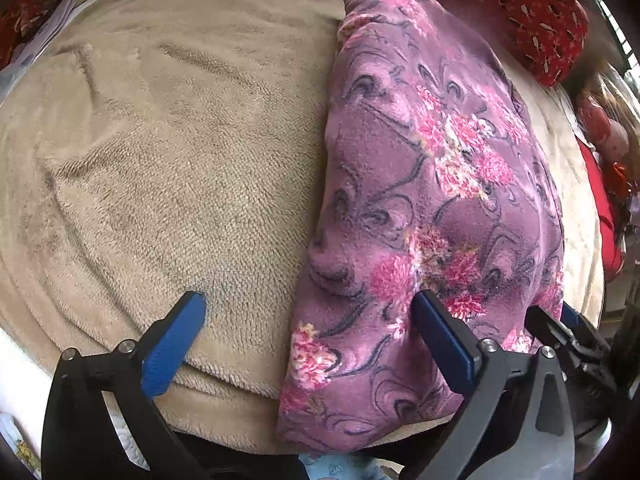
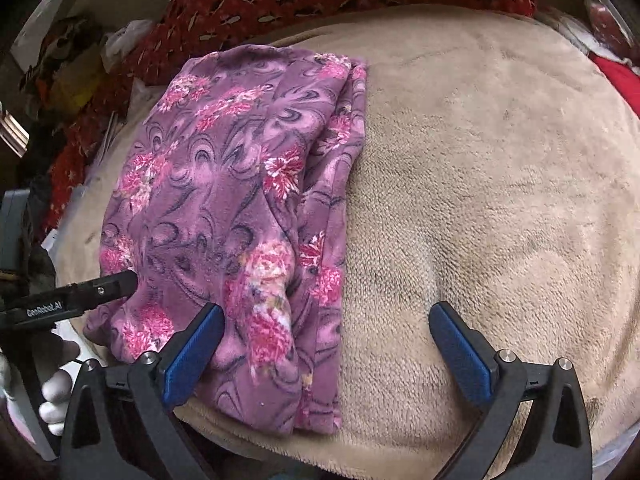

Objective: Fold small clothes

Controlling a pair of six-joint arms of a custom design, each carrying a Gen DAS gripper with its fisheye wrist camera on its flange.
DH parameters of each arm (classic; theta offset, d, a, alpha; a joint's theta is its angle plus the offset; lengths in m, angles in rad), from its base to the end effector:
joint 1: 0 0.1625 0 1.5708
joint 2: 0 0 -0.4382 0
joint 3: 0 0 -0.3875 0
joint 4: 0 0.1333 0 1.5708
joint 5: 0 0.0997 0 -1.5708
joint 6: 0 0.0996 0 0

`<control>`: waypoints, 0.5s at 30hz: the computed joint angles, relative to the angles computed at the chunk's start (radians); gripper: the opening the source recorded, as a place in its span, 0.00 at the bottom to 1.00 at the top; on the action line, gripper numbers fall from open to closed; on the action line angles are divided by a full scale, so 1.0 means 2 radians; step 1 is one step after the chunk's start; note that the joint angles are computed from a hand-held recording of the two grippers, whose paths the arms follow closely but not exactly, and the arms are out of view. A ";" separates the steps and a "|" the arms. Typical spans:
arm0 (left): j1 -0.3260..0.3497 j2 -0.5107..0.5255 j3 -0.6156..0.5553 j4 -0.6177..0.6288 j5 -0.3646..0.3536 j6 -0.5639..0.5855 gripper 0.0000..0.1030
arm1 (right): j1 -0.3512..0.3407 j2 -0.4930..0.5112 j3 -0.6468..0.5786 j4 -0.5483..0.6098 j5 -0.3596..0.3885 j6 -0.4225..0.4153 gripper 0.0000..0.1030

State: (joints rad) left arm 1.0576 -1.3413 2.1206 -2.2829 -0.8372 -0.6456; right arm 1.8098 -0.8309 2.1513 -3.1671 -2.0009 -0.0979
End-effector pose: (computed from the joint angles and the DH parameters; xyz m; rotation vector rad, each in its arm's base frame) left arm -0.0565 -0.5075 0.2364 -0.1308 2.4523 -0.4475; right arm 0.2104 -0.4758 0.0508 0.3724 -2.6785 0.4160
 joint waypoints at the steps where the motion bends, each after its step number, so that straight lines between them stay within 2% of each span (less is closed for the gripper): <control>1: -0.002 -0.002 0.005 -0.001 0.001 -0.002 1.00 | 0.003 -0.005 -0.006 0.020 -0.008 0.012 0.96; 3: -0.010 -0.010 0.020 -0.003 0.001 -0.011 1.00 | 0.012 -0.006 -0.013 0.013 -0.016 0.030 0.88; 4: -0.010 -0.011 0.022 -0.005 0.001 -0.011 1.00 | 0.016 -0.007 -0.011 -0.012 -0.013 0.029 0.87; 6: -0.012 -0.013 0.025 -0.007 0.001 -0.012 1.00 | 0.022 -0.007 -0.009 -0.042 -0.019 0.021 0.90; 8: -0.013 -0.015 0.028 -0.008 0.002 -0.012 1.00 | 0.023 -0.003 -0.016 -0.031 -0.036 0.019 0.89; 9: -0.014 -0.015 0.029 -0.007 0.002 -0.013 1.00 | 0.022 0.004 -0.022 -0.010 -0.058 0.027 0.89; 10: -0.013 -0.015 0.028 -0.007 0.003 -0.010 1.00 | 0.015 0.007 -0.024 0.004 -0.064 0.036 0.95; 11: -0.013 -0.015 0.029 -0.010 0.003 -0.009 1.00 | 0.006 0.005 -0.020 -0.002 -0.049 0.047 0.98; 13: -0.015 -0.021 0.036 -0.026 0.001 0.002 1.00 | 0.000 -0.005 -0.019 0.005 -0.032 0.062 0.97; 15: -0.017 -0.034 0.043 -0.046 -0.005 0.017 0.99 | 0.005 -0.011 -0.022 -0.002 -0.035 0.052 0.91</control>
